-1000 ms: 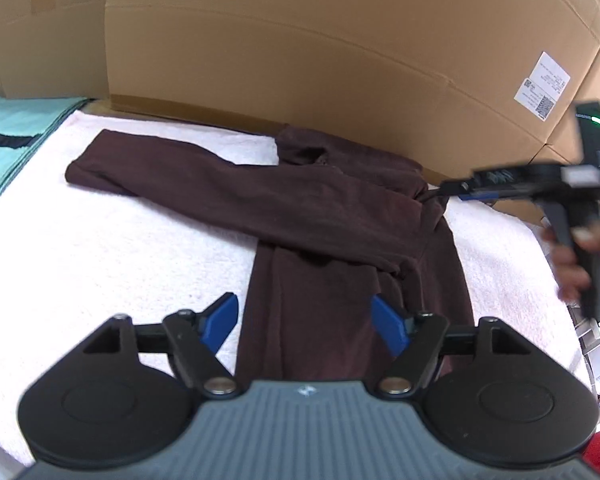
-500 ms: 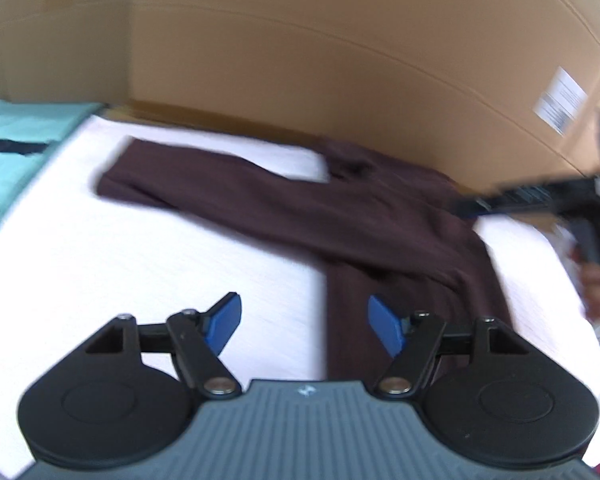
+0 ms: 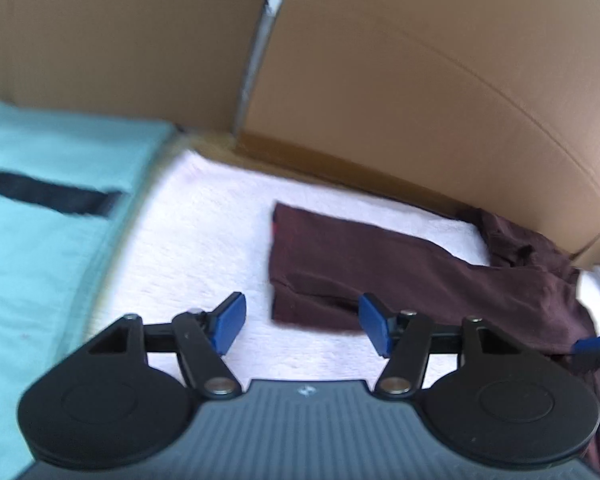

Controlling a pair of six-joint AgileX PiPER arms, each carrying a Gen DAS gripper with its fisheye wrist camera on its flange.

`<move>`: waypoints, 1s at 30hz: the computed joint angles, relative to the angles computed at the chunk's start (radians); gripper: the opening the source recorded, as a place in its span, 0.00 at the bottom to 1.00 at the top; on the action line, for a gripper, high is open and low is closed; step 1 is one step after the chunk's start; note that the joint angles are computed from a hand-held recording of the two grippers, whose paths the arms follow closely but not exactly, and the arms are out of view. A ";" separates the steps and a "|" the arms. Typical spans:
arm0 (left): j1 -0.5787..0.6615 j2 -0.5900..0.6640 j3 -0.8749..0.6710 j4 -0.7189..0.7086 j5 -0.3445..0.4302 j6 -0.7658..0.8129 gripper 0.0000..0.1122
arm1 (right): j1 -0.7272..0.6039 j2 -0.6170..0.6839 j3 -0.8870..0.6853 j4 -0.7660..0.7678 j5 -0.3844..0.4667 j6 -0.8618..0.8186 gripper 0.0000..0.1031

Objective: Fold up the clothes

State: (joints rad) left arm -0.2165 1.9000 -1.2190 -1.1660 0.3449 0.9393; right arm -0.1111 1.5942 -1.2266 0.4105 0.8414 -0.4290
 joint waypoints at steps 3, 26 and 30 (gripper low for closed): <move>0.023 0.025 -0.015 -0.098 0.039 0.103 0.28 | 0.045 -0.009 0.012 -0.079 -0.014 0.114 0.42; 0.123 -0.038 0.112 -0.206 0.224 0.534 0.00 | 0.272 0.143 -0.190 -0.217 -0.018 0.341 0.46; 0.113 -0.062 0.157 -0.238 0.222 0.591 0.00 | 0.326 0.264 -0.388 -0.203 0.016 0.326 0.46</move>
